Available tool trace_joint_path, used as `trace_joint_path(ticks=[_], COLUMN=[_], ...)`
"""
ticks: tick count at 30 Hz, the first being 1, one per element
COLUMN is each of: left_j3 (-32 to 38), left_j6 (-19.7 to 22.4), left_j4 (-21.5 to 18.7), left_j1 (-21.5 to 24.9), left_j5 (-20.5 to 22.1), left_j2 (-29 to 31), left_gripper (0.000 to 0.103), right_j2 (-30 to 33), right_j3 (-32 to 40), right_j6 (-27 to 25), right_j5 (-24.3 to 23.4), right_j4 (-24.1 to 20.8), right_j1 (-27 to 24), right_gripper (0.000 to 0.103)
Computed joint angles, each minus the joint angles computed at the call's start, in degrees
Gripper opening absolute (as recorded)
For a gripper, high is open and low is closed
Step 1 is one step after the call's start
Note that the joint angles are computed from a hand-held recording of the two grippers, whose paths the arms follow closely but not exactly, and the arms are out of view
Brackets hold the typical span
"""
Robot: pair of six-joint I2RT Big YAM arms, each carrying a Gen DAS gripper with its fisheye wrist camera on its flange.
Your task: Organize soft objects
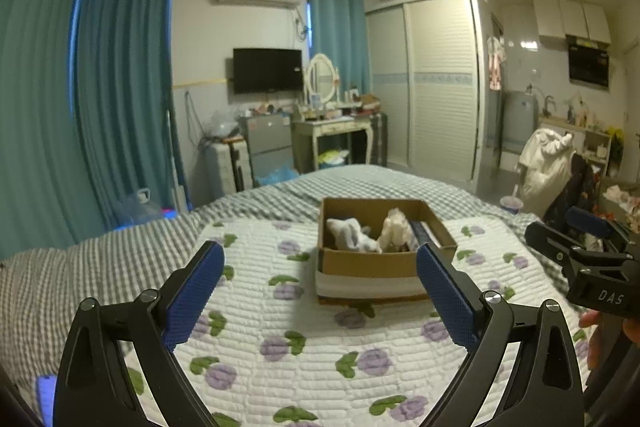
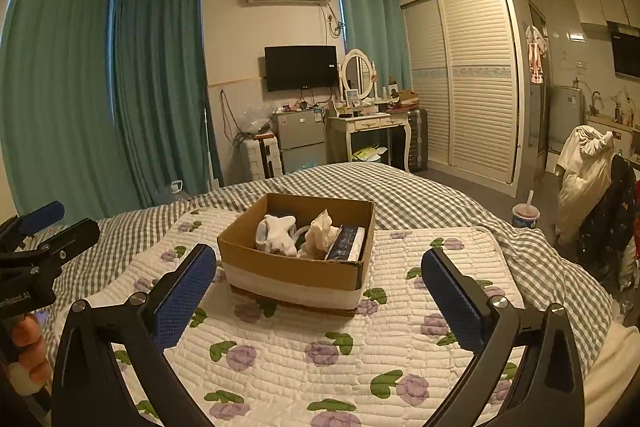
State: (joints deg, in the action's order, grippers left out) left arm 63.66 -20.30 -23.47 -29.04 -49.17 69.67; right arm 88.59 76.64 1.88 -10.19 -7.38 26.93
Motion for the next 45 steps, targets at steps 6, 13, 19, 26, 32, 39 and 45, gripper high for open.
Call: trace_joint_path(ticks=[6, 13, 19, 26, 32, 39, 45], left_j3=[-0.3, -0.5, -0.3, -0.5, -0.5, -0.9, -1.1], left_j6=[-0.3, -1.0, -1.0, -1.0, -1.0, -0.9, -0.3], left_j4=[-0.4, -0.9, -1.2, -1.0, -1.1, -1.0, -0.7], left_j1=[0.2, 0.9, 0.8, 0.8, 0.8, 0.9, 1.3], left_j5=[0.8, 1.5, 1.3, 1.4, 1.4, 1.5, 2.5], left_j2=[-0.2, -0.3, -0.2, -0.2, -0.2, -0.3, -0.5], left_gripper=[0.099, 0.099, 0.099, 0.099, 0.099, 0.099, 0.099], right_j2=[0.1, 0.0, 0.3, 0.2, 0.2, 0.2, 0.3], right_j3=[0.0, -0.1, 0.1, 0.0, 0.0, 0.1, 0.0], right_j6=[-0.4, -0.4, -0.7, -0.1, 0.0, 0.0, 0.1], right_j5=[0.1, 0.4, 0.6, 0.3, 0.3, 0.2, 0.2], right_j4=[0.0, 0.0, -0.5, -0.2, -0.3, -0.4, -0.2], right_j1=[0.3, 0.5, 0.8, 0.5, 0.4, 0.4, 0.5], right_gripper=[0.103, 0.103, 0.103, 0.103, 0.103, 0.103, 0.103])
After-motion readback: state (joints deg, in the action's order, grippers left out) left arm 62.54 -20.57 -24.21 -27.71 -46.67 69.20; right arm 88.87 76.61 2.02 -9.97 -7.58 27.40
